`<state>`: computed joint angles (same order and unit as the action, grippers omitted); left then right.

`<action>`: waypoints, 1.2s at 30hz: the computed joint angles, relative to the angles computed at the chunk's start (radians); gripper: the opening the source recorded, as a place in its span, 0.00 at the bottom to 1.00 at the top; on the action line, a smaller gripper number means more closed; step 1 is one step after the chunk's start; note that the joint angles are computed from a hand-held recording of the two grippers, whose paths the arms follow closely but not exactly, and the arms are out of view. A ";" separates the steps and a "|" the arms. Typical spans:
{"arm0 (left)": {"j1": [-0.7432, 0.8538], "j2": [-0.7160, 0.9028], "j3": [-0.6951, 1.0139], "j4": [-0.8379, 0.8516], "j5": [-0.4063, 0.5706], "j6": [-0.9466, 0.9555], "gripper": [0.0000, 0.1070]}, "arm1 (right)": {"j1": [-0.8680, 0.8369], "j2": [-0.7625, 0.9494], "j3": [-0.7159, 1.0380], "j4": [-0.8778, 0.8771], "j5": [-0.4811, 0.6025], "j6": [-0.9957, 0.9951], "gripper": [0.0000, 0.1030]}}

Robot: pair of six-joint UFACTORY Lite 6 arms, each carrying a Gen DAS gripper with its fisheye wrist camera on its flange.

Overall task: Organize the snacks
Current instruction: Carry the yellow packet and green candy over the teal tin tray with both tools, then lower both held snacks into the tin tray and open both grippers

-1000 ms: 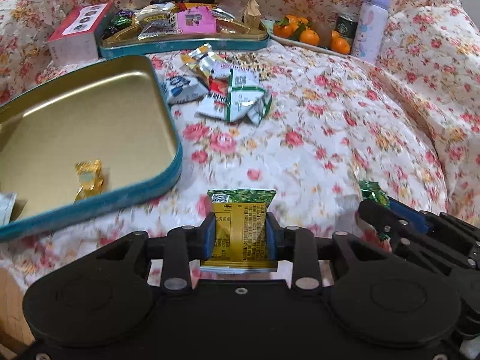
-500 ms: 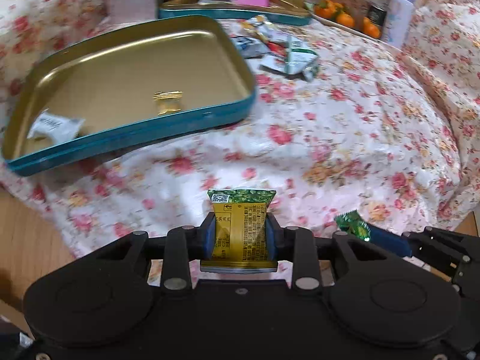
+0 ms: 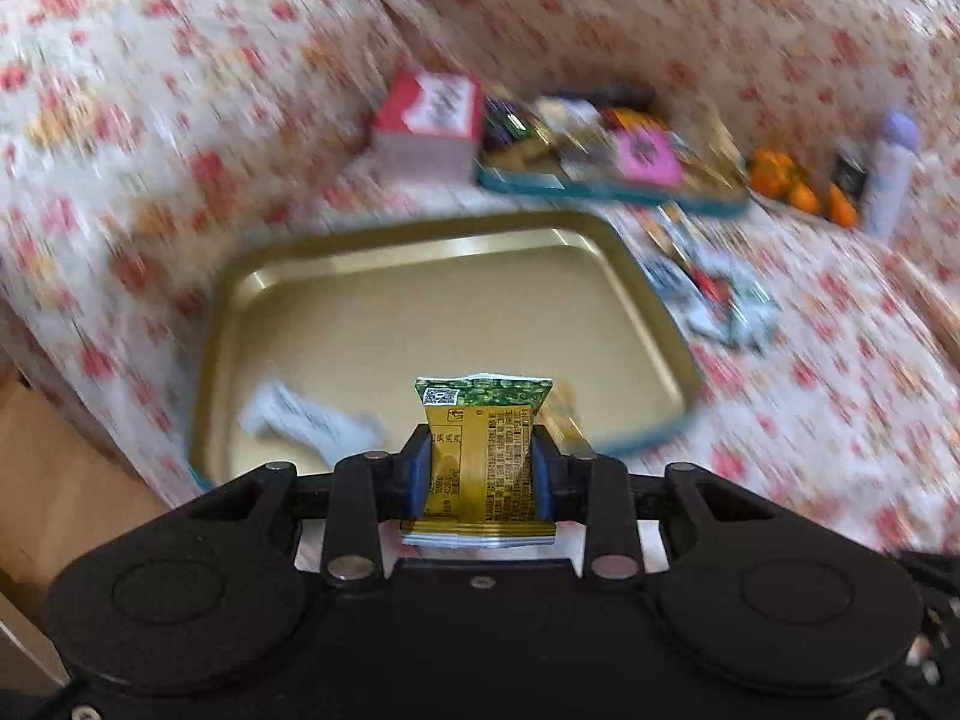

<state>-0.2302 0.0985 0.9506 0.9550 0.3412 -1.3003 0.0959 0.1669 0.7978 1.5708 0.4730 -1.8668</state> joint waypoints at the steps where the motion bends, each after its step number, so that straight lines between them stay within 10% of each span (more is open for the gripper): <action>1: 0.020 0.018 0.023 0.037 -0.003 -0.023 0.38 | 0.016 0.006 0.016 0.007 -0.006 0.005 0.20; 21: 0.249 0.284 0.251 0.021 -0.104 -0.008 0.38 | 0.231 0.279 0.429 0.123 -0.178 0.115 0.20; 36: 0.318 0.312 0.257 -0.179 -0.146 0.174 0.39 | 0.388 0.633 0.878 -0.379 -0.345 0.809 0.20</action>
<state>0.0883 0.4100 1.2074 0.7755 0.1952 -1.1259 0.4837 0.7996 1.6756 1.1915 0.1280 -1.0581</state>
